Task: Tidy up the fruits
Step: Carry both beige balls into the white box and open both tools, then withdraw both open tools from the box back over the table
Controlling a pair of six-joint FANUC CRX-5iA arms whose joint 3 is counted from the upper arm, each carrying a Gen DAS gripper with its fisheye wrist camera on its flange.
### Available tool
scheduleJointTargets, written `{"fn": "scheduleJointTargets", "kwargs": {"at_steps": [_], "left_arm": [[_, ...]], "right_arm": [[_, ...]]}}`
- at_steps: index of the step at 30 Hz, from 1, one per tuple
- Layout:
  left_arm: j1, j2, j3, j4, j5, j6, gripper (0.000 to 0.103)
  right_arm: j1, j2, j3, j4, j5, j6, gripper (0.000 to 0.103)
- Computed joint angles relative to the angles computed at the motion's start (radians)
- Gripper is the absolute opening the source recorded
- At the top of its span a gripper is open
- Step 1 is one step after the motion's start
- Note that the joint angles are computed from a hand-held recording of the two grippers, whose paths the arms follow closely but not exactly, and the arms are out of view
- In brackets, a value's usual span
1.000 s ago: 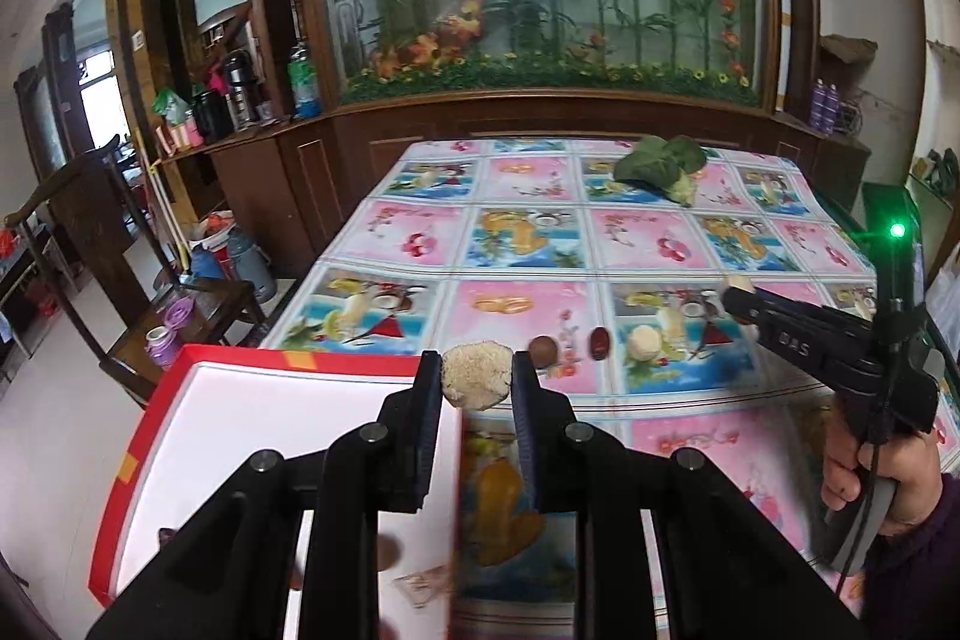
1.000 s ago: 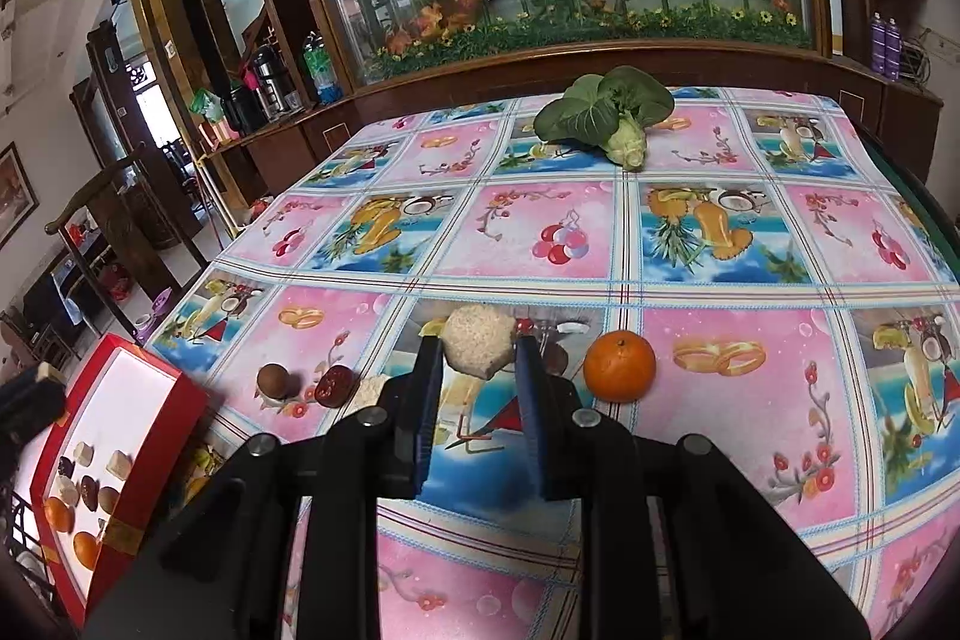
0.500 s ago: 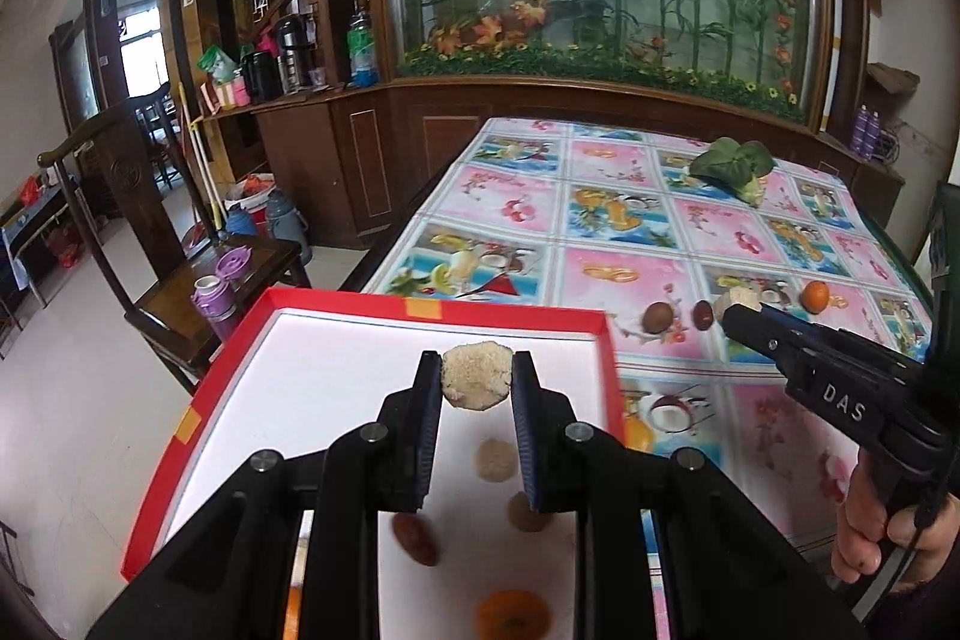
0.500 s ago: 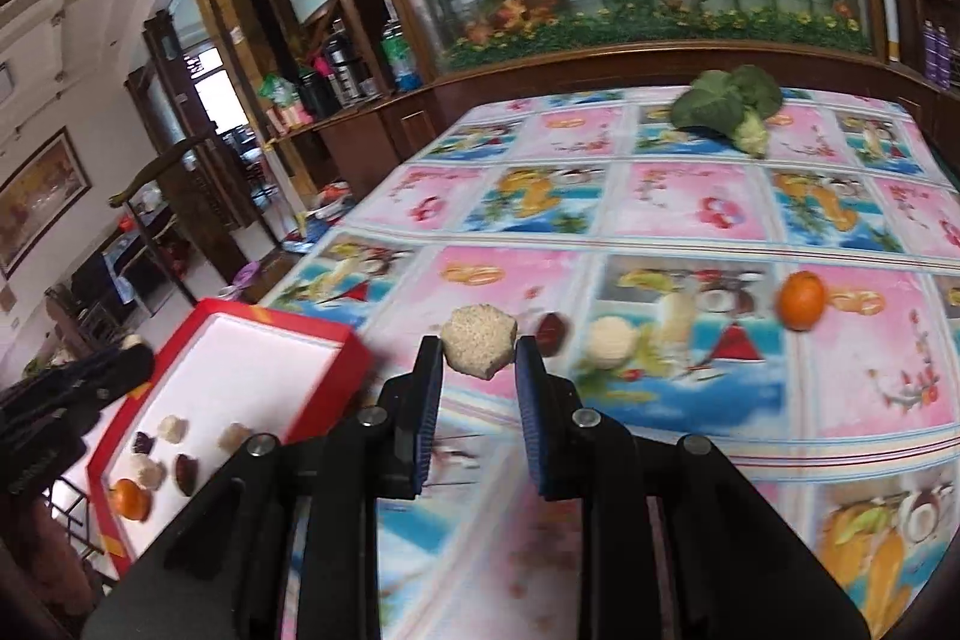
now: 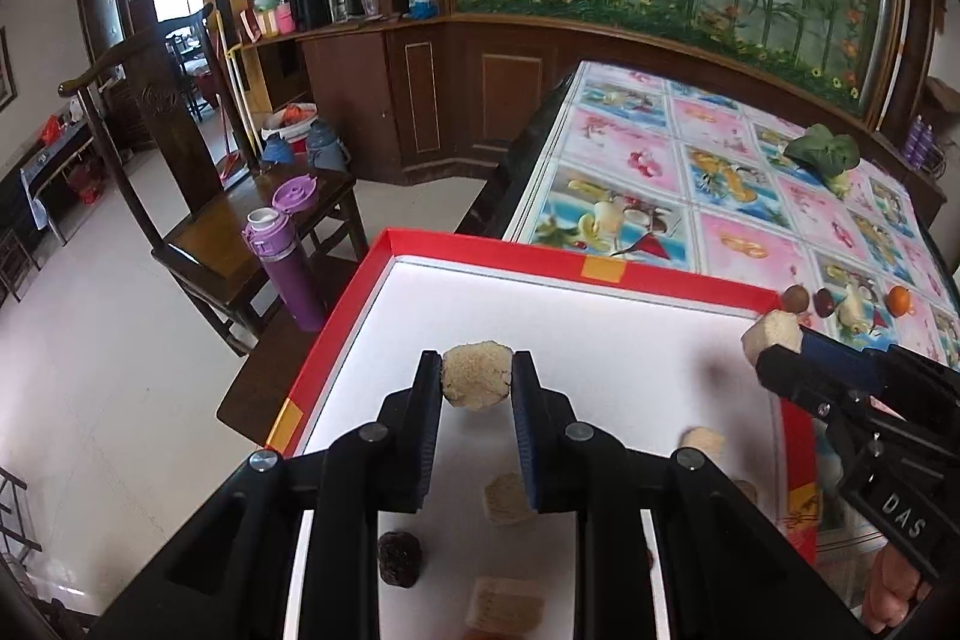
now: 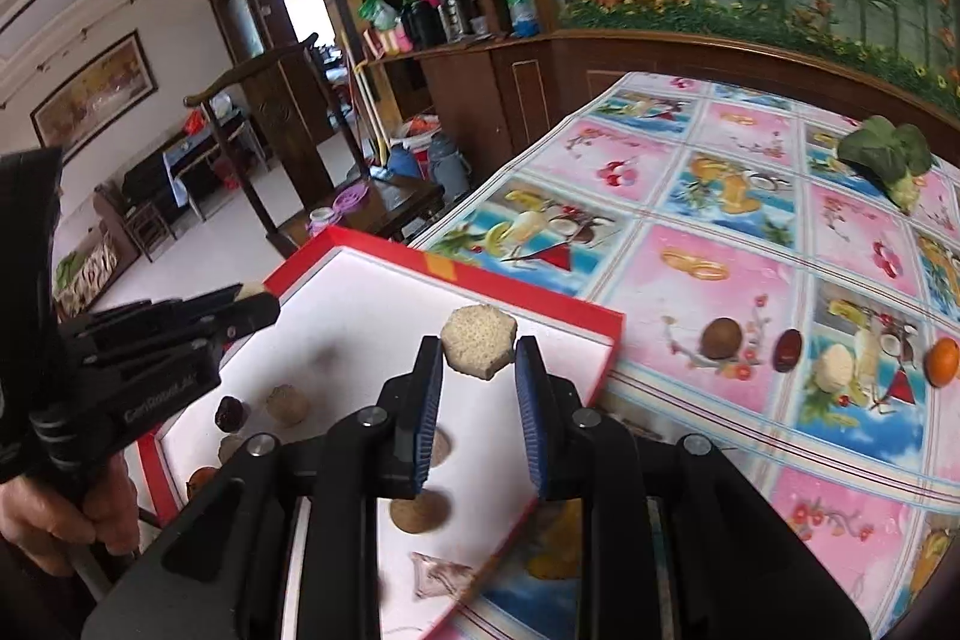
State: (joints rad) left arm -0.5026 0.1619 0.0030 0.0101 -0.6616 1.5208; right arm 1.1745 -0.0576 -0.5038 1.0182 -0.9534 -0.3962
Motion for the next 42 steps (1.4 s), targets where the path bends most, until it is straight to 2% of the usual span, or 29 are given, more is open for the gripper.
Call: {"fn": "scheduleJointTargets", "kwargs": {"at_steps": [8, 11, 17, 28, 29, 30, 32, 34, 36, 38, 42], "left_arm": [[-0.029, 0.075, 0.094, -0.053, -0.1, -0.013, 0.022], [-0.041, 0.101, 0.131, -0.083, -0.14, -0.024, 0.022], [-0.047, 0.142, 0.175, -0.095, -0.197, -0.048, 0.022], [-0.058, 0.151, 0.203, -0.128, -0.229, -0.026, 0.024], [-0.063, 0.153, 0.211, -0.142, -0.236, -0.013, 0.027], [-0.067, 0.153, 0.216, -0.156, -0.243, 0.004, 0.037], [-0.069, 0.142, 0.207, -0.17, -0.237, 0.027, 0.048], [-0.075, 0.113, 0.181, -0.197, -0.204, 0.062, 0.049], [-0.069, 0.083, 0.15, -0.184, -0.174, 0.076, 0.056], [-0.071, 0.054, 0.123, -0.188, -0.145, 0.1, 0.056], [-0.072, 0.007, 0.068, -0.127, -0.094, 0.076, 0.06]], "right_arm": [[-0.033, 0.097, 0.123, -0.212, 0.014, 0.179, 0.027], [-0.044, 0.109, 0.142, -0.26, 0.013, 0.201, 0.027], [-0.049, 0.118, 0.159, -0.293, 0.007, 0.221, 0.027], [-0.053, 0.12, 0.16, -0.294, 0.013, 0.225, 0.027], [-0.053, 0.119, 0.159, -0.295, 0.013, 0.225, 0.027], [-0.053, 0.118, 0.159, -0.297, 0.014, 0.226, 0.027], [-0.051, 0.108, 0.149, -0.293, 0.024, 0.217, 0.032], [-0.047, 0.085, 0.12, -0.264, 0.052, 0.184, 0.042], [-0.036, 0.056, 0.08, -0.204, 0.068, 0.132, 0.043], [-0.024, 0.028, 0.043, -0.142, 0.061, 0.082, 0.043], [0.0, -0.038, -0.028, -0.061, 0.028, -0.011, 0.044]]}}
